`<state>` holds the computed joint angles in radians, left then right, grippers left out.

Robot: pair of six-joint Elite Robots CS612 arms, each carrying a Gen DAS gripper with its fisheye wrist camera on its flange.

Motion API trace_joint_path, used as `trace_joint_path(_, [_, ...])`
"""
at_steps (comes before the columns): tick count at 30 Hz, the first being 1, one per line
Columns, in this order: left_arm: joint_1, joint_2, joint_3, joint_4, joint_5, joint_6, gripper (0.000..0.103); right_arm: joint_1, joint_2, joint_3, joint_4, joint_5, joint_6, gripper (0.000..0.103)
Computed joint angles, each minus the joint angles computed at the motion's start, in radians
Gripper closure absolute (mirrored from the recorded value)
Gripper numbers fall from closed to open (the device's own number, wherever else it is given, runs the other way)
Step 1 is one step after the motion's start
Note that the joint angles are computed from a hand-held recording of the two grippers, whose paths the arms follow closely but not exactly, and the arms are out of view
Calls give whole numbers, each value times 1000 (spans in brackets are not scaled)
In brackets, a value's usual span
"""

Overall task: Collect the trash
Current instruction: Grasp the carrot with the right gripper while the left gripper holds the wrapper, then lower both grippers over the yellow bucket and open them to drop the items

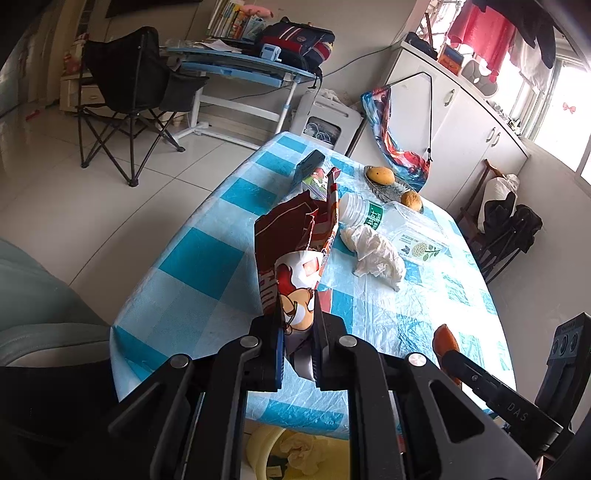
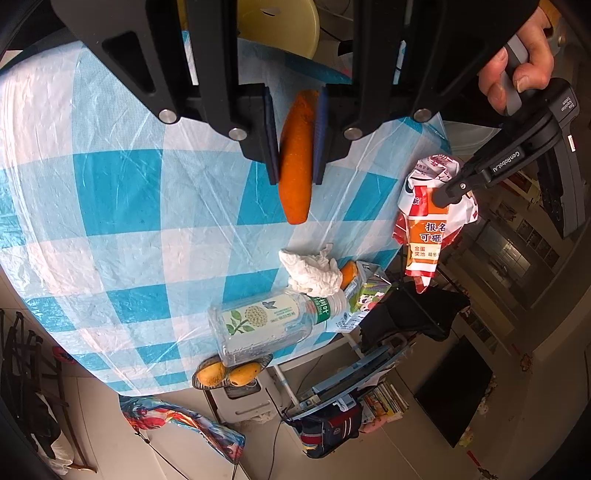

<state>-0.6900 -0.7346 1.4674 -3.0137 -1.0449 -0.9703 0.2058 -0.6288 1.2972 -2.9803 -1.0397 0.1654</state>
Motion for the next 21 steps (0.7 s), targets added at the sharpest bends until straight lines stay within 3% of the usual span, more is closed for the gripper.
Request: trace_joint_path(21, [-52, -33, 63, -60, -79, 109, 92, -5, -89, 155, -42, 18, -28, 84])
